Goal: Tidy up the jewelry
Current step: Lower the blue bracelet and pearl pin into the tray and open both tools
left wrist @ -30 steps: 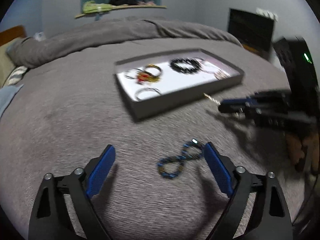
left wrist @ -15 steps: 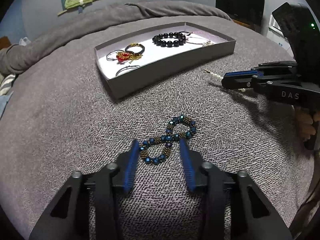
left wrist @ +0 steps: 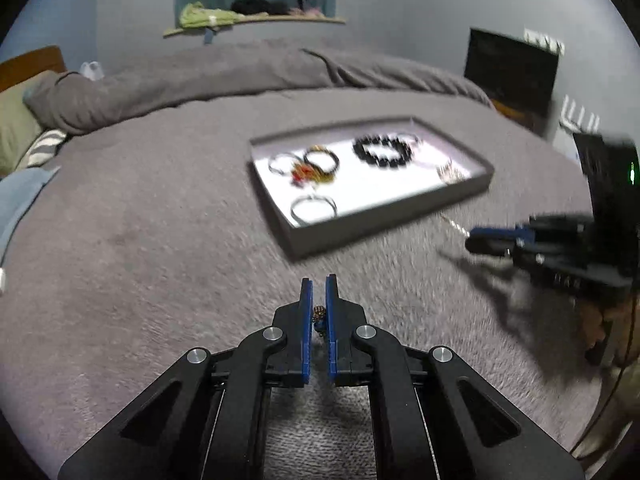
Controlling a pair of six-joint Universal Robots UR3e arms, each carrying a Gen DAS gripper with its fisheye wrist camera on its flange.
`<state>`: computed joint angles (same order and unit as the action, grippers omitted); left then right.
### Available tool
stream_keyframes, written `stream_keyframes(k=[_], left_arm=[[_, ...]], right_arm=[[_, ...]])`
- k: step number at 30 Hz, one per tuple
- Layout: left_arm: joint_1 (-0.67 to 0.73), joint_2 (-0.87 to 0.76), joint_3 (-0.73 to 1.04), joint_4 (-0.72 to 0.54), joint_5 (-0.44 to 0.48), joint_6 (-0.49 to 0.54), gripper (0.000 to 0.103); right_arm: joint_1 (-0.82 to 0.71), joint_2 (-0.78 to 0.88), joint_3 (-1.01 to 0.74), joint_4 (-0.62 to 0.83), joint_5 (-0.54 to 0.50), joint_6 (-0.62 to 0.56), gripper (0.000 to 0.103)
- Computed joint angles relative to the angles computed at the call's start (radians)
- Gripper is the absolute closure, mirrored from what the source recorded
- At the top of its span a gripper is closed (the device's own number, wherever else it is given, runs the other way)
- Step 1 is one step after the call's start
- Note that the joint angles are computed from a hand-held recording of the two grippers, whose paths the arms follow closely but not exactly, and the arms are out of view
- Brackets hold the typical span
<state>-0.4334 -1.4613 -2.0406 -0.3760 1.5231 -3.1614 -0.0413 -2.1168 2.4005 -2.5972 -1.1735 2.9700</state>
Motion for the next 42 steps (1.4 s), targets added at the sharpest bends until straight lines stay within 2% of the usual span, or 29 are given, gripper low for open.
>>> stream_keyframes(k=[8, 13, 16, 20, 26, 31, 34, 42], left_arm=[[0.047, 0.033, 0.040, -0.007, -0.030, -0.018, 0.096], [0.034, -0.045, 0.169, -0.021, -0.047, -0.048, 0.096], [-0.019, -0.122, 0.262, -0.029, -0.001, -0.040, 0.096], [-0.066, -0.225, 0.381, -0.044, 0.015, -0.023, 0.096], [-0.110, -0.417, 0.625, -0.063, 0.021, -0.010, 0.096], [-0.105, -0.575, 0.774, -0.019, -0.060, -0.049, 0.096], [-0.104, -0.666, 0.847, -0.067, -0.089, -0.039, 0.096], [-0.053, -0.732, 0.876, -0.157, -0.082, -0.083, 0.096]], right_arm=[[-0.053, -0.043, -0.013, 0.017, 0.055, -0.009, 0.095], [-0.090, -0.013, -0.048, -0.003, 0.070, -0.012, 0.095], [-0.128, 0.016, -0.080, -0.016, 0.087, -0.007, 0.095], [-0.153, 0.095, -0.132, -0.056, 0.063, 0.002, 0.095], [-0.168, 0.300, -0.238, -0.139, 0.019, 0.033, 0.095], [-0.165, 0.389, -0.236, -0.204, 0.022, 0.034, 0.095], [-0.154, 0.445, -0.262, -0.182, 0.017, 0.026, 0.095], [-0.041, 0.555, -0.372, -0.124, -0.110, 0.041, 0.095]])
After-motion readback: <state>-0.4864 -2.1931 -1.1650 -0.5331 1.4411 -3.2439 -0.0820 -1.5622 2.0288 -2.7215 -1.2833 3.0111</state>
